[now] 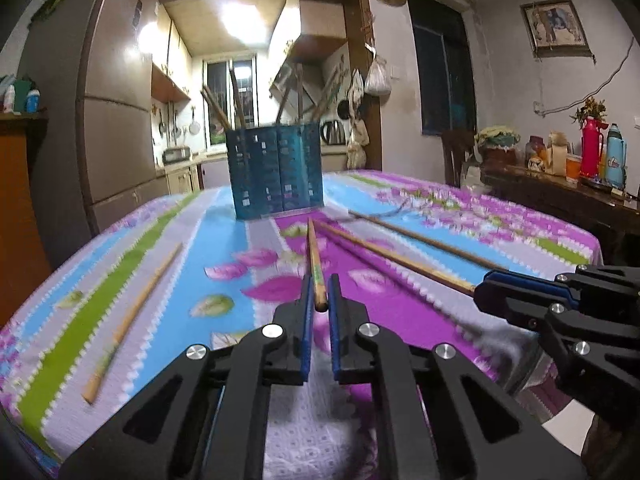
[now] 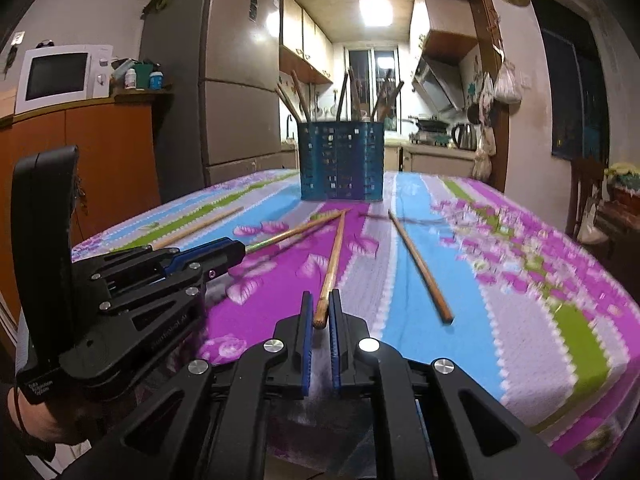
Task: Organize utensils
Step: 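Close the left gripper on a chopstick while the right gripper grasps another, then carry the left tool's chopstick into the blue holder while the right inserts its own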
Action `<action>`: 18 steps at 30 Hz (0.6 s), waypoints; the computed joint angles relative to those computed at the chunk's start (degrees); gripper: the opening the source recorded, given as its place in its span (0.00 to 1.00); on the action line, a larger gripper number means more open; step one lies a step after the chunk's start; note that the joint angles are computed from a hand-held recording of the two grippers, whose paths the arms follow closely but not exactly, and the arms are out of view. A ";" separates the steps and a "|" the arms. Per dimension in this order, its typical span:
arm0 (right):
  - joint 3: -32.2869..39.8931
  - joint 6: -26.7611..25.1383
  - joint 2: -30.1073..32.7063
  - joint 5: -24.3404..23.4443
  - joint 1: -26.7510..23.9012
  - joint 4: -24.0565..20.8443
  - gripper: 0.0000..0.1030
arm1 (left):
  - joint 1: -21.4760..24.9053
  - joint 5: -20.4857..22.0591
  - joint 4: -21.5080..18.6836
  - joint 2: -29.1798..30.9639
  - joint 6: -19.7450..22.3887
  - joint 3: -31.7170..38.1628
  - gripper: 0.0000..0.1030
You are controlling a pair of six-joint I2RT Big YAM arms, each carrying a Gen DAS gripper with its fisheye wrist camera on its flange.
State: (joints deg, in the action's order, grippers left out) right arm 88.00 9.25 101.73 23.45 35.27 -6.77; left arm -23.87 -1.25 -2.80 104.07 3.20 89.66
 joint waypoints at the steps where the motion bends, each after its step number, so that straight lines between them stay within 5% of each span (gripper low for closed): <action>1: -0.12 -0.75 -0.46 0.24 0.06 0.46 0.08 | 0.01 -0.16 0.74 -0.43 0.31 -0.25 0.05; 9: 3.11 -8.88 -2.64 -0.99 -0.80 2.76 0.08 | -0.21 -0.47 5.21 -1.43 2.97 3.12 0.05; 18: 20.06 -9.36 2.96 -11.27 -6.09 -8.35 0.07 | 0.45 2.01 0.55 2.84 3.79 14.94 0.05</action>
